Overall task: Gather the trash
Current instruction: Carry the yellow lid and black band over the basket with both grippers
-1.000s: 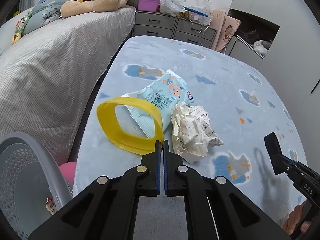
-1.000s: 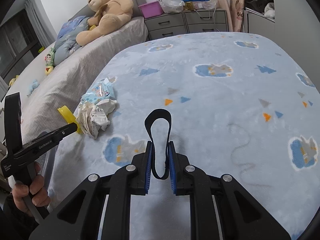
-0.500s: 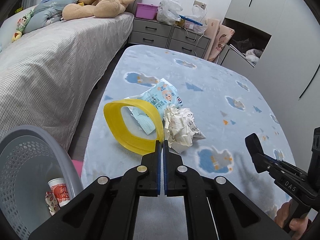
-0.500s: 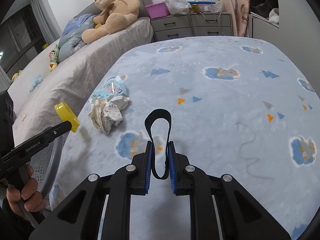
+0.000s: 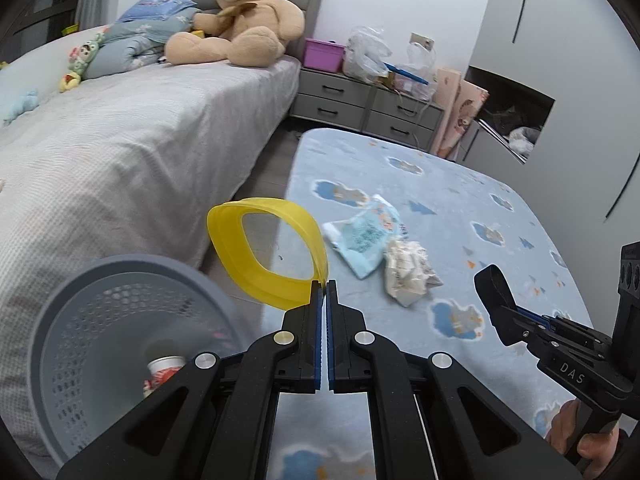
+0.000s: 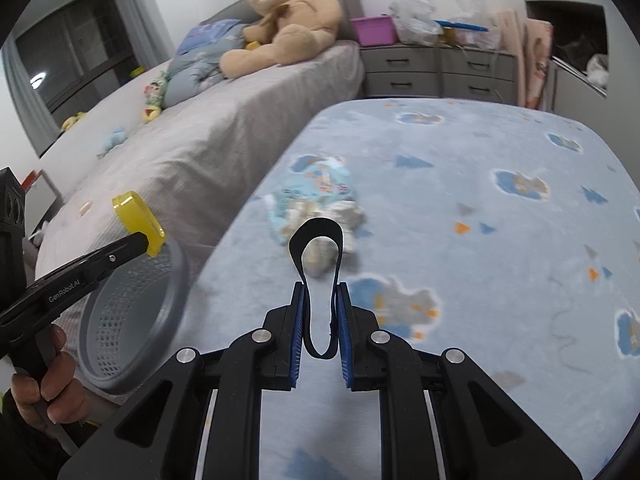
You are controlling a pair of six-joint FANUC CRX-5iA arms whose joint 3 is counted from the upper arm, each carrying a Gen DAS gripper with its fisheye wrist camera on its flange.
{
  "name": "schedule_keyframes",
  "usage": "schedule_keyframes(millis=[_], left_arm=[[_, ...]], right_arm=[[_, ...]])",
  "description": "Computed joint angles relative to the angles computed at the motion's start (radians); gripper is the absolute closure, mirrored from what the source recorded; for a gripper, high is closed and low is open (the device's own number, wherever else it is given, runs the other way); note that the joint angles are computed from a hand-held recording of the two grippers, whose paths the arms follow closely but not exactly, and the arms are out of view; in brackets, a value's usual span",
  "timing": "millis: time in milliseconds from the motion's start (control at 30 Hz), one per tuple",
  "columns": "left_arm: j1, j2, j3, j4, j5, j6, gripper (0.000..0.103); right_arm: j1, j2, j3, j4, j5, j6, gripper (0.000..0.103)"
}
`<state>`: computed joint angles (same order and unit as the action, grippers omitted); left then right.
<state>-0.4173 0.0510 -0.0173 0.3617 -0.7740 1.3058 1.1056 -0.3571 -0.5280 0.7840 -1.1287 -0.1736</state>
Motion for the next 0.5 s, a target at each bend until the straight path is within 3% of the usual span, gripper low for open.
schedule_keyframes(millis=[500], left_arm=[[0.164, -0.127, -0.108, -0.131, -0.044, 0.128, 0.101]], right_arm=[[-0.068, 0.233, 0.204, -0.107, 0.303, 0.308, 0.087]])
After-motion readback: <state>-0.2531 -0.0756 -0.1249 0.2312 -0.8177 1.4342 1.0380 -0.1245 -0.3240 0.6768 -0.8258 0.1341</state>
